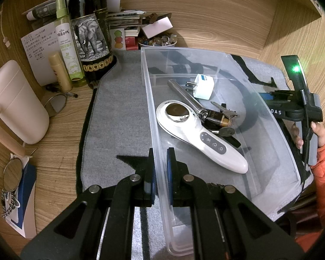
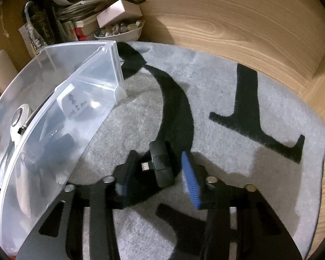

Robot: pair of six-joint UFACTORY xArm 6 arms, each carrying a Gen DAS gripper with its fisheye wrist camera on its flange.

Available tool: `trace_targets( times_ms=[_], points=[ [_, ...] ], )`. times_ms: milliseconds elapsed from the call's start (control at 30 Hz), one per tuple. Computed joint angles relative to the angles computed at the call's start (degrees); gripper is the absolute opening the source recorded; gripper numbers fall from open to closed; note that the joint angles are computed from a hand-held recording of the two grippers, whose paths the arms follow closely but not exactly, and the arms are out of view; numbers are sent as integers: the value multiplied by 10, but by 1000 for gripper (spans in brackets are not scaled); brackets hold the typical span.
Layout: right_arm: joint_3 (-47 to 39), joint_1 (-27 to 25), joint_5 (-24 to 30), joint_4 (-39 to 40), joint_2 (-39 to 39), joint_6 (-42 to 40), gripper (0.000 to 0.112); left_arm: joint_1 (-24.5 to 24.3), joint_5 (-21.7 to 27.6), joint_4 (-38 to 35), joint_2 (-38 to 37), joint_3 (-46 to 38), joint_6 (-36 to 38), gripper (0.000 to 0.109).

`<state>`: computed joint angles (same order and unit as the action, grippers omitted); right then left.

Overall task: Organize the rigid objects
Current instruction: 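Move the right gripper to the rug and grasp the small black item, then carry the small black item with the right gripper and release it into the box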

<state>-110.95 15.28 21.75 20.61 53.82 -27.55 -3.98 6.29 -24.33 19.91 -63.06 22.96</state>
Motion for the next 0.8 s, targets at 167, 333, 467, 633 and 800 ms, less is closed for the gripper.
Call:
trace_targets(
  times_ms=[167, 333, 467, 633, 800],
  points=[
    [2, -1, 0, 7, -4, -3, 24, 0, 0, -2, 0, 0, 2, 8],
    [28, 3, -14, 38, -27, -32, 24, 0, 0, -1, 0, 0, 1, 8],
    [65, 10, -40, 94, -60, -87, 24, 0, 0, 0, 0, 0, 0, 8],
    [102, 24, -66, 199, -105, -189, 24, 0, 0, 1, 0, 0, -1, 8],
    [136, 46, -84, 327, -151, -325, 24, 0, 0, 1, 0, 0, -1, 8]
  ],
)
